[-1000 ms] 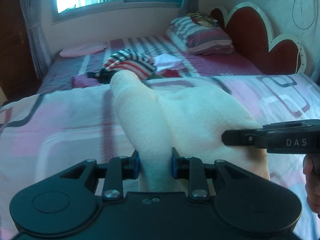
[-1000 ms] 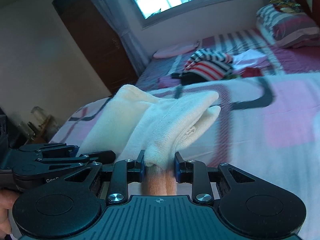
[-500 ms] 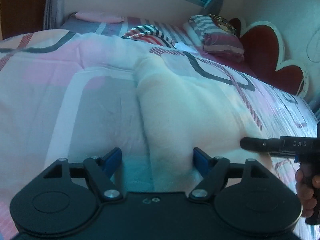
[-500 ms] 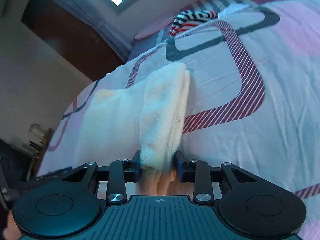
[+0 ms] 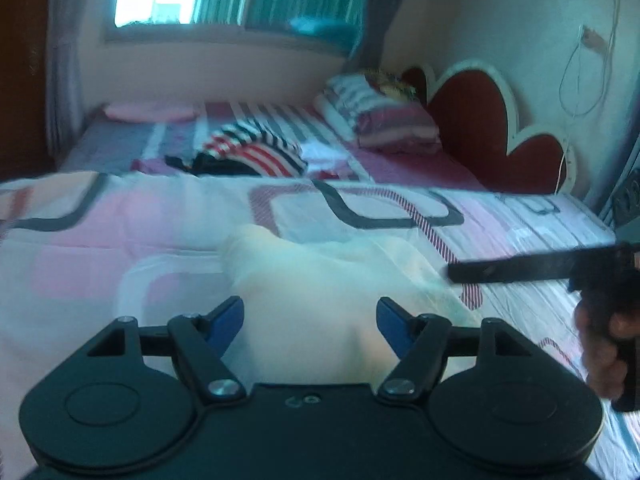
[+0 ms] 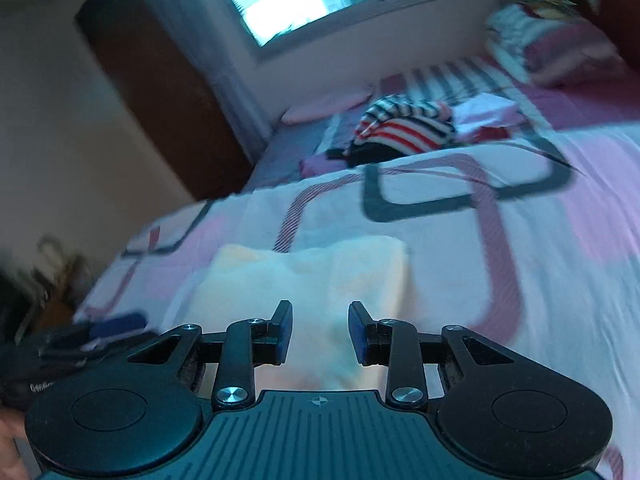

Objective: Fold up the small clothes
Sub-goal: 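Press the folded cream sweater flat with both grippers open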

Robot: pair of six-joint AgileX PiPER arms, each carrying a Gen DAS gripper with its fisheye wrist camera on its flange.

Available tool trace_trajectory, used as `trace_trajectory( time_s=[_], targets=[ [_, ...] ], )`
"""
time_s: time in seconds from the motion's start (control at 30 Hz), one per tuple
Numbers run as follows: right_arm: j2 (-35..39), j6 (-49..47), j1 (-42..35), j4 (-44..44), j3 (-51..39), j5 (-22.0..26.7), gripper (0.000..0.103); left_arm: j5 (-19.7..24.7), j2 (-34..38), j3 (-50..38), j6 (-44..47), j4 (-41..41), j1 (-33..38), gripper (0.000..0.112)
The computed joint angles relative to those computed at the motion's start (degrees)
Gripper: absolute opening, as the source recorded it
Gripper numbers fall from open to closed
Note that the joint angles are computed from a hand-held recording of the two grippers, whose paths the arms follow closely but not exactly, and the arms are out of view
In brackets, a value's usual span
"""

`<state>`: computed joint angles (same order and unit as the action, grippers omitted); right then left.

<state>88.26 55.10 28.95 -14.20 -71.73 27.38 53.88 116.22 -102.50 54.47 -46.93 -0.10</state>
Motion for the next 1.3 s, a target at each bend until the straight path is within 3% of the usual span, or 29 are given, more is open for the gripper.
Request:
trace_trajectory(
  time_s=[0.1,0.2,0.27,0.3,0.43,0.53,0.67,0.7,0.8,0.97,1.1,1.17,1.3],
  targets=[
    [9.5,-9.1,-0.4,4.1,-8.7,8.2,0.019,4.0,7.0,-8.4,-10.7,9.9,-3.8,0.067],
    [10.0,-8.1,-0.1,0.9,-8.9,9.9,0.019,1.1,4.8,-4.6,-9.8,11.9,-4.7,0.064],
    [9.6,-6.8,1.6,-3.1,-11.0,15.1,0.019,-1.2,-0.2,1.8,-5.6,8.2,-3.1,0.047],
    [7.5,-5.9,2.5,-4.4,-9.4,15.6,0.019,-2.1,-3.0,5.7,-2.5,5.6,-2.0,0.044],
    [-2.2,-3.4,9.1,-7.3,-0.3,11.1,0.019,-8.8,-13.4,22.5,5.6,2.0,0.7,0.044],
    [-3.2,1.9,15.0,-11.0,3.4,10.9,0.019,-11.6,-16.1,29.3,4.9,3.2,0.5,0.045],
    [0.4,12.7,17.8,-17.9,4.9,15.6,0.019,-15.2,-18.5,32.8,3.6,3.2,-0.3,0.045],
    [-0.3,16.1,18.4,-19.8,5.3,17.4,0.019,-15.9,-20.2,34.0,3.8,3.1,-0.1,0.045],
    [-8.5,24.7,21.8,-23.5,10.8,16.4,0.019,-17.8,-26.1,39.8,6.5,1.7,1.1,0.046],
    [-11.4,29.4,32.0,-26.9,12.3,20.9,0.019,-20.0,-30.3,46.1,6.7,1.1,1.8,0.046],
    [-7.5,28.8,29.4,-22.5,12.2,21.5,0.019,-22.9,-30.1,46.8,1.3,5.8,-0.9,0.047],
    [-8.9,33.0,27.7,-23.4,14.9,20.2,0.020,-24.0,-32.0,47.7,-2.2,8.9,-1.8,0.047],
    [-13.7,42.4,36.5,-29.6,14.9,31.1,0.019,-22.3,-38.7,51.5,-5.5,11.8,-0.5,0.047]
  ],
)
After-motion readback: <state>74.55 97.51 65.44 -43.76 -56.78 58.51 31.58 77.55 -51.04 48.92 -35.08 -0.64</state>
